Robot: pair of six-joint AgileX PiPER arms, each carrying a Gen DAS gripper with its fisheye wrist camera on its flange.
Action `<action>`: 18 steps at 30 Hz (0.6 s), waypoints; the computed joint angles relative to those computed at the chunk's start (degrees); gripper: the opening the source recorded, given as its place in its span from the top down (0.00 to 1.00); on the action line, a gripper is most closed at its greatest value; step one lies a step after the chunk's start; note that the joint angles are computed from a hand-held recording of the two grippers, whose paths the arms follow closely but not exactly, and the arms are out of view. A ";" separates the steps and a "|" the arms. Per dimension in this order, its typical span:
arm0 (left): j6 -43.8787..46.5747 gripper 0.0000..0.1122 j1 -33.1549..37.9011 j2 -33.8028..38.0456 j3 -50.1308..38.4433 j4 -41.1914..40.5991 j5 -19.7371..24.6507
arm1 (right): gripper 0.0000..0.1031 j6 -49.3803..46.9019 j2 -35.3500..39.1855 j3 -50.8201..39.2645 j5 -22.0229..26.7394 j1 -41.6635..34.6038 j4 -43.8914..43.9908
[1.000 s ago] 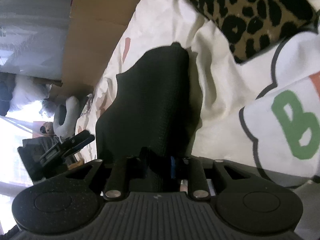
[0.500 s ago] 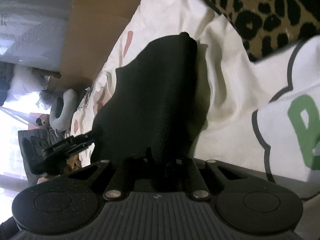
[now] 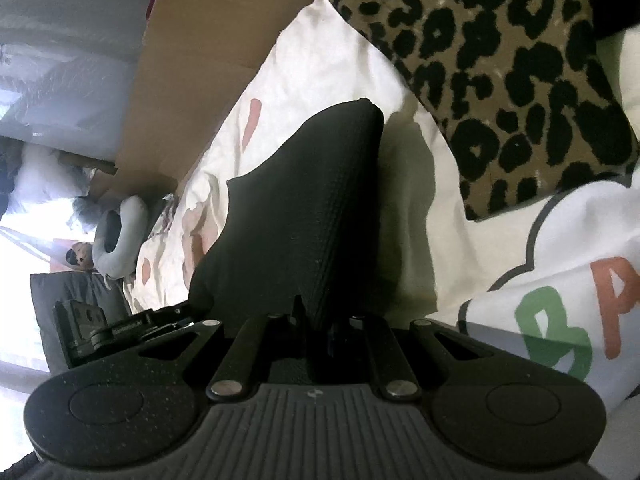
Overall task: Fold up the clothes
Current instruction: 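Grasp the folded black garment with the left gripper beside the right gripper, then lift the folded garment off the duvet with both grippers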
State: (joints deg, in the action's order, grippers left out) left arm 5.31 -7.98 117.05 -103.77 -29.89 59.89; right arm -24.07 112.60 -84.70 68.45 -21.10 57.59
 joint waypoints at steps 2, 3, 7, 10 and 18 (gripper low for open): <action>0.41 0.50 0.40 0.58 -0.24 -0.41 -0.03 | 0.93 -0.49 0.29 0.96 0.21 -0.36 1.25; 1.19 0.45 1.07 1.00 0.06 -2.22 0.08 | 0.92 -0.79 0.58 1.32 0.49 -0.56 1.94; 3.71 0.38 2.68 3.22 -0.11 -7.18 0.45 | 0.87 -1.95 1.31 2.44 0.48 -0.96 2.56; 4.75 0.31 2.75 4.35 -0.96 -8.74 0.03 | 0.79 -2.47 1.55 3.10 0.22 -0.79 2.48; 7.21 0.30 2.85 7.77 -4.67 -9.93 0.40 | 0.75 -3.39 2.37 4.67 -1.32 0.97 3.92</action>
